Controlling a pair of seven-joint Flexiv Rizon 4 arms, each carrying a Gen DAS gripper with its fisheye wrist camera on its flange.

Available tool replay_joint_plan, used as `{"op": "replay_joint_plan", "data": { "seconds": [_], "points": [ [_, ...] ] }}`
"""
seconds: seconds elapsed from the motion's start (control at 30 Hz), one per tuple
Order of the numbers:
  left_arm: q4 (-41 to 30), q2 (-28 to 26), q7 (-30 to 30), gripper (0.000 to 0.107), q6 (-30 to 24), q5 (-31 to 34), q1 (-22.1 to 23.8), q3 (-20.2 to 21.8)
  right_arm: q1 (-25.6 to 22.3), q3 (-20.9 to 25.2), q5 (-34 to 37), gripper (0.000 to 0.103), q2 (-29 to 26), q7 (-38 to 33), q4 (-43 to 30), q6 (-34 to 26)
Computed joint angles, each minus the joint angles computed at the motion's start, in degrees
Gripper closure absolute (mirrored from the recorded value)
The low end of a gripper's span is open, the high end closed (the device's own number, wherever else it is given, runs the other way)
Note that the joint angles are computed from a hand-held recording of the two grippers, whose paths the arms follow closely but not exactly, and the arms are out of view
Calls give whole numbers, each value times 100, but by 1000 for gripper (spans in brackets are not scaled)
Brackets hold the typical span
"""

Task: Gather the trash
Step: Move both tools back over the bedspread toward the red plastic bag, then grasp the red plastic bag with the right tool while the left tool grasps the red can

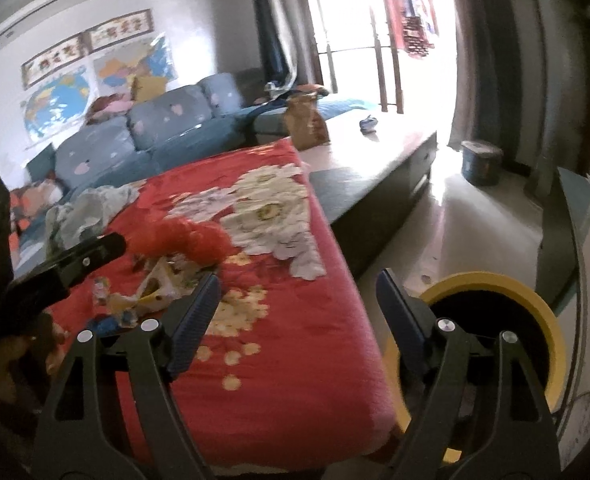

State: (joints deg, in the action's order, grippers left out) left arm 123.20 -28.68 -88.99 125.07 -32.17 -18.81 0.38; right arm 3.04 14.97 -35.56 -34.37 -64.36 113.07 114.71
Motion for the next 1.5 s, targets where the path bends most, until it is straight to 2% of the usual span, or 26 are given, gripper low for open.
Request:
{"op": "replay_joint_plan", "data": {
  "seconds": [0.3, 0.53, 0.73, 0.9, 0.97, 1.03, 1.1, 1.17, 1.2, 1.23, 1.27, 1.3, 1.33, 1.43, 1.5],
  "points": [
    [497, 250, -183, 13, 192, -253, 125, 119, -270, 643, -840, 28, -181, 55, -215, -283],
    [950, 447, -355, 13, 233, -500, 296, 176, -446, 1327, -1345, 27, -570, -115, -621, -824],
    [1313, 603, -978, 13, -146, -74, 854, 141, -117, 1574, -1173, 27, -978, -608, -1240, -1481],
    [1560, 657, -2028, 14, -345, 1152, 1796, -144, 414, 1396, -878, 27, -1286, -892, -1869, -1878],
    [1579, 609, -2560, 14, -360, 1857, 2346, -399, 504, 1481, -782, 26, -1438, -1059, -2123, -2117],
    [1541, 533, -3035, 22, -412, 2539, 2889, -695, 710, 1371, -668, 26, -1523, -1142, -2355, -2305],
    [1478, 442, -3400, 28, -473, 3071, 3308, -952, 777, 1476, -579, 26, -1678, -1356, -2614, -2560],
    [1414, 354, -3665, 33, -501, 3421, 3561, -1122, 940, 1359, -475, 26, -1725, -1443, -2775, -2703],
    [1379, 312, -3766, 36, -508, 3570, 3663, -1199, 930, 1470, -407, 31, -1806, -1575, -2895, -2869],
    [1338, 277, -3838, 39, -526, 3673, 3721, -1245, 906, 1582, -322, 41, -1874, -1697, -2990, -2998],
    [1304, 248, -3884, 41, -533, 3743, 3741, -1262, 887, 1688, -229, 47, -1937, -1806, -3088, -3149],
    [1259, 208, -3955, 44, -559, 3872, 3853, -1362, 821, 1880, -96, 61, -2022, -1939, -3211, -3378],
    [1239, 188, -4009, 45, -588, 3946, 3920, -1414, 813, 1941, 11, 79, -2068, -2010, -3277, -3457],
    [1142, 145, -4026, 50, -701, 3967, 3857, -1394, 689, 2230, 398, 93, -2182, -2226, -3472, -3704],
    [1106, 122, -4023, 55, -745, 3978, 3870, -1412, 655, 2243, 606, 95, -2155, -2283, -3468, -3616]
  ]
}}
